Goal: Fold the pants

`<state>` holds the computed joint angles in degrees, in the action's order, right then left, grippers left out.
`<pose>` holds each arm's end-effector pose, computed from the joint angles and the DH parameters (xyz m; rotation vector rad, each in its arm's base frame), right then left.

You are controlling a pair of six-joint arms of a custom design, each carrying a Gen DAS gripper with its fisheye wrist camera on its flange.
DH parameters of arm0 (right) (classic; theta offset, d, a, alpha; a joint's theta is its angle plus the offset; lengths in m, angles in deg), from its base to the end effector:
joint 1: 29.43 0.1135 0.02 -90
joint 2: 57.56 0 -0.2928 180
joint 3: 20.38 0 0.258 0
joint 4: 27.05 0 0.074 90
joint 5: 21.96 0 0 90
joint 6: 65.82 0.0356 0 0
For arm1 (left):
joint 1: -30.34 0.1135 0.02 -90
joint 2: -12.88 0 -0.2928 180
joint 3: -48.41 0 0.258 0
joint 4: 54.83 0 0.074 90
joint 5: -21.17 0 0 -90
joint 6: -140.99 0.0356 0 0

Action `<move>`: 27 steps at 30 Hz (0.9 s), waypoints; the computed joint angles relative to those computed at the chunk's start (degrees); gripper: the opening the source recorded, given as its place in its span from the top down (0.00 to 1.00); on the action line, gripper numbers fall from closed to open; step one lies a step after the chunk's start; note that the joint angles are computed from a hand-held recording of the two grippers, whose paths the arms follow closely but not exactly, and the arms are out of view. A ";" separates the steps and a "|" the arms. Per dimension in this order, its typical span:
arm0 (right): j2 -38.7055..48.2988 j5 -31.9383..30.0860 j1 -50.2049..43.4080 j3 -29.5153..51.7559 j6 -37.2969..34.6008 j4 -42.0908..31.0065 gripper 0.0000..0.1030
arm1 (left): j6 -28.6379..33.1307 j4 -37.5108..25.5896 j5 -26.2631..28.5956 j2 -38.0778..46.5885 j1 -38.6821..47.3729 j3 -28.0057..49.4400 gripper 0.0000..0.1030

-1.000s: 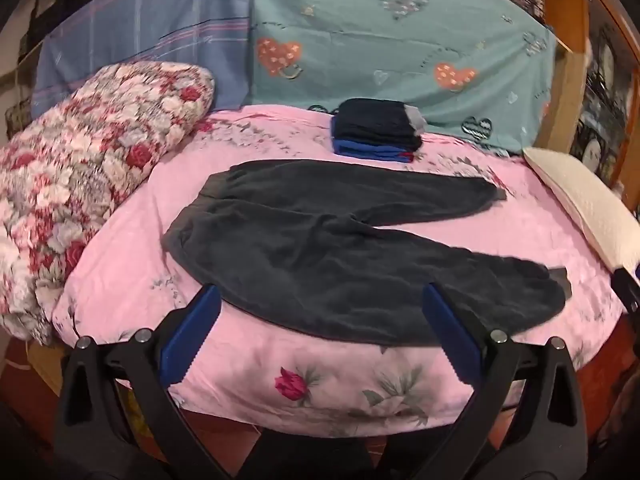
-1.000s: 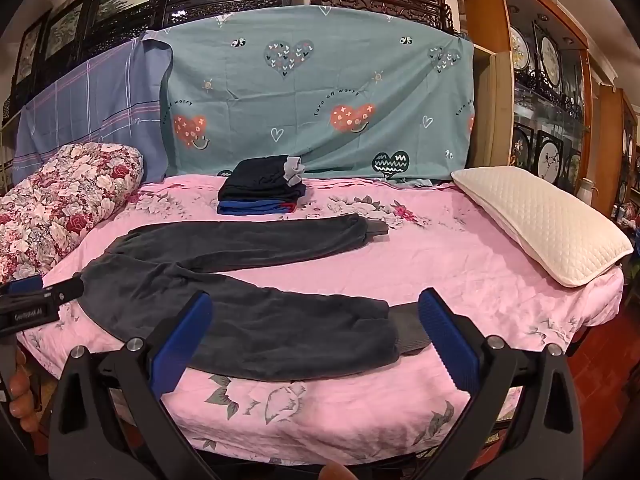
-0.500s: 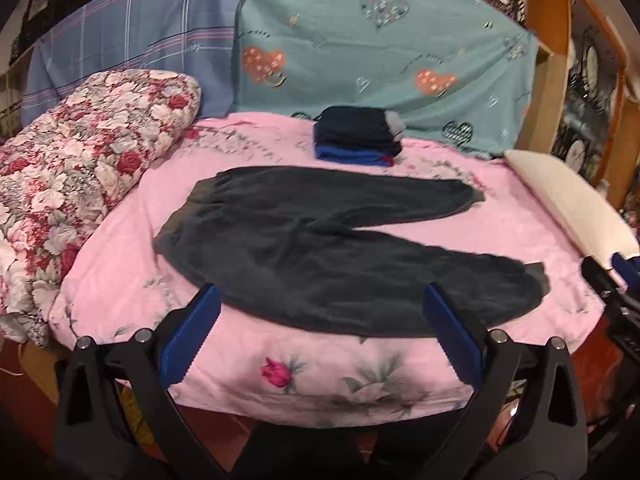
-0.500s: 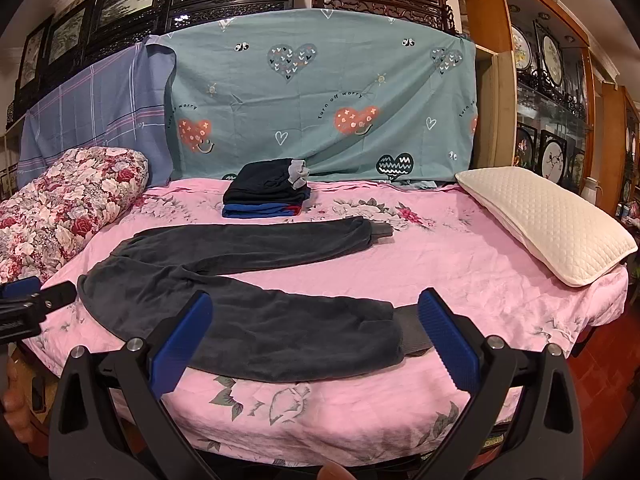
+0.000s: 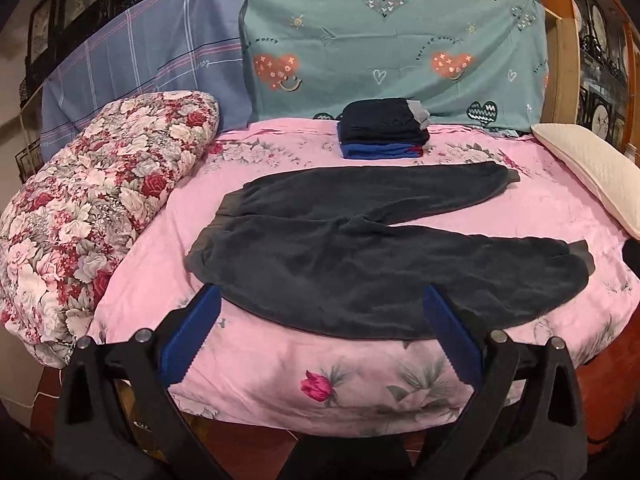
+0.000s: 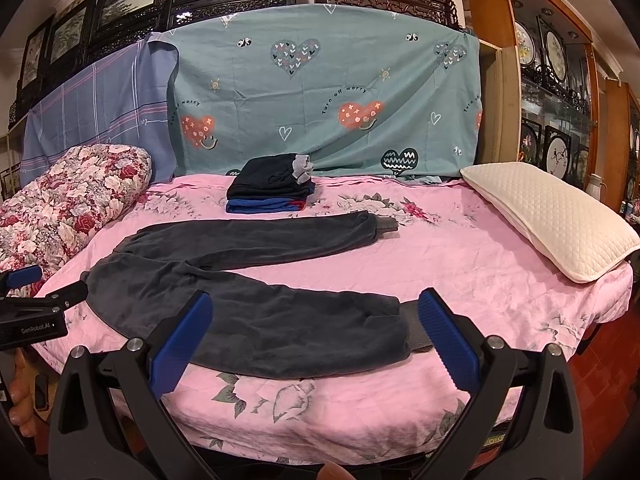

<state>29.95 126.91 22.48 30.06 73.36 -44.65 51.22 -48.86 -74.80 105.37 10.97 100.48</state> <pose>0.1884 0.1910 0.1751 0.3088 1.9894 -0.2233 0.3025 -0.1024 0.1768 0.3104 2.1471 -0.0784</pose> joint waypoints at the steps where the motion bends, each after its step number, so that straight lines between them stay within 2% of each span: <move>1: 0.01 -0.07 -0.04 -0.06 -0.02 0.05 0.01 | -0.21 0.09 -0.05 0.18 0.13 0.09 0.02; 8: 0.93 -2.36 -0.73 0.01 -2.00 1.85 0.01 | -0.68 0.82 -0.02 1.41 0.54 0.14 0.02; 27: 1.42 -1.97 -0.22 0.26 -1.97 2.02 0.01 | -0.88 0.55 0.68 1.73 0.72 0.31 0.02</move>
<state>31.36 124.94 22.26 30.32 71.39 -42.62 50.34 -48.31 -74.12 107.09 11.69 100.79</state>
